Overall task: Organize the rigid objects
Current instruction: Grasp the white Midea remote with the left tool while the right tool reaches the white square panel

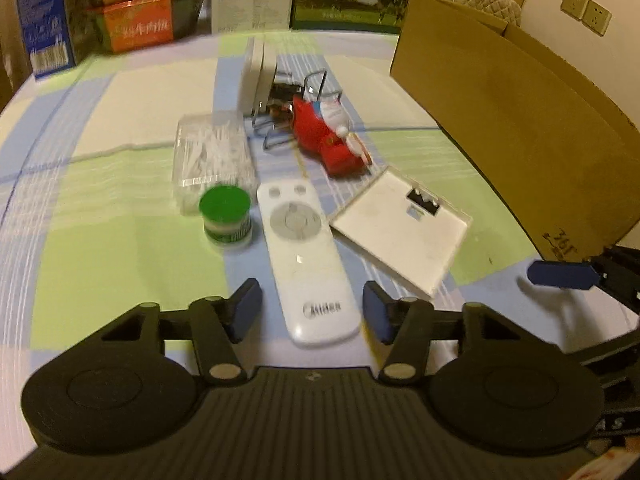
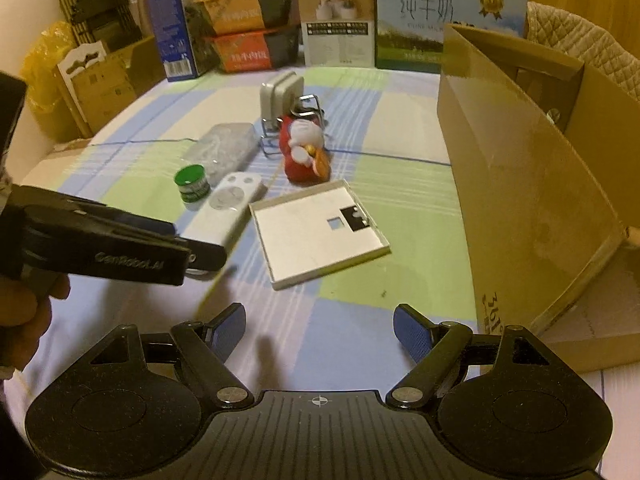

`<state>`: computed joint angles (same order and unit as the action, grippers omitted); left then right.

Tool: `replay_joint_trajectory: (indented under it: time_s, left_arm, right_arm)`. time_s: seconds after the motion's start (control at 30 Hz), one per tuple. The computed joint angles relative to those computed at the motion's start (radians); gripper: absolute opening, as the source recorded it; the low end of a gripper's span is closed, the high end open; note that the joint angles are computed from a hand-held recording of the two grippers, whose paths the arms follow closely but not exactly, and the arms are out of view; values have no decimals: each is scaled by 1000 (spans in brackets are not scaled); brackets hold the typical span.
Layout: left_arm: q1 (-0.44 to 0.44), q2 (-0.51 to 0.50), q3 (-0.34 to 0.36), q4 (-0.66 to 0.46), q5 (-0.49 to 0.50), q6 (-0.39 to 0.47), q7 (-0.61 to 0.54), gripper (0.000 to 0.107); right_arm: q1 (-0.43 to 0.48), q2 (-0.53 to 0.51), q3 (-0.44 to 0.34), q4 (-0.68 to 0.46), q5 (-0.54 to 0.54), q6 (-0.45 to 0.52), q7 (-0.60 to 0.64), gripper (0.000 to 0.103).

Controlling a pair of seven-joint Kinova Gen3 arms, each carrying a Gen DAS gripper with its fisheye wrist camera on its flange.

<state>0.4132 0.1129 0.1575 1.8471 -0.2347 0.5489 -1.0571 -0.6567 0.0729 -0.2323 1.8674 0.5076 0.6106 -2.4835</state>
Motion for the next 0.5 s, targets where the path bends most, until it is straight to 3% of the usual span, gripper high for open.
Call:
replay_joint_trajectory:
  time_s: [0.03,0.13,0.3,0.43,0.5]
  left_arm:
    - [10,5,-7,-5,-16,1,7,37]
    - [-18,0,1,-13,12,22,-19,35]
    - [-25,-38,-9,10,-29,63,-34,35]
    - [-54,-70,-6,44,-17,59,-48,35]
    - [-71,-79,-4,62,10,36,-74,35]
  right_arm:
    - [-2,1,0,-1,6,2,-4,79]
    - [-1,6,0,-3,3,-8,15,79]
    - [-14,36,7,-25,33,-34,63,79]
    - [-56,77,41,-46,149,-47,24,93]
    - [-63,105,56,-65,175,-47,30,95]
